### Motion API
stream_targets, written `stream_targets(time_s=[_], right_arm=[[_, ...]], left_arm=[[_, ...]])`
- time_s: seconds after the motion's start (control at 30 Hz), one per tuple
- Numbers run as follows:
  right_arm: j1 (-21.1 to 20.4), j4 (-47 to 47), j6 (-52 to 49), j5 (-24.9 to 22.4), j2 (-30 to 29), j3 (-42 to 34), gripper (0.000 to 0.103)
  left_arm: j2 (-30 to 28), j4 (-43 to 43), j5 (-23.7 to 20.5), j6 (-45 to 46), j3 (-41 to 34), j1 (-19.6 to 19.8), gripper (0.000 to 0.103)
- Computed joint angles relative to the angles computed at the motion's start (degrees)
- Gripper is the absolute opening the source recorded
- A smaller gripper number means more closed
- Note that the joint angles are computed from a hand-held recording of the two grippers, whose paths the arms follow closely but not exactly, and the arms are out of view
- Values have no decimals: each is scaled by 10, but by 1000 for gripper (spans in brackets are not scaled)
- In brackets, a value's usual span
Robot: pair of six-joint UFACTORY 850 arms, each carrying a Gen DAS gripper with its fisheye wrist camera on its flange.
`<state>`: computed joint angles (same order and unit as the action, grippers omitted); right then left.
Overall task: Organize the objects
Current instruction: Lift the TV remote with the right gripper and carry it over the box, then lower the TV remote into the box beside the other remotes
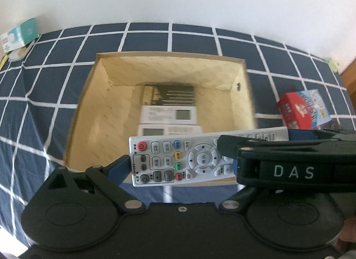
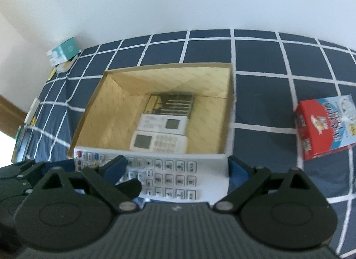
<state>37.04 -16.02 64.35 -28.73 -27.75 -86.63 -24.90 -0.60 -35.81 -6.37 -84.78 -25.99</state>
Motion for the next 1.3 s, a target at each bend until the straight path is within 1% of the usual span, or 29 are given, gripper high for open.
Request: stream_targets(time_s=[0.13,0.3,0.57,0.7,0.87,1.3], right_arm=[[8,13,14,-22,-48,-60,96],[10,43,10,-50,-99,-122,96],[-2,102,-11,-83,-160,-181,96],[-9,140,-29,-99,-190,-208,96],[-19,185,-63,-119,-222,-237,96],[-34,264,-121,-149,-255,-251,96]], left_arm=[[-20,-30,-22,62,-20,28,97],[-50,-57,-50,115,-49,50,97],[-123,-87,-104,173,-116,70,97],[-162,-92,-136,180,-152,77,97],[-198,-94,-167,181,-187,80,97],[-252,-95,-221,167,-236,78,97]])
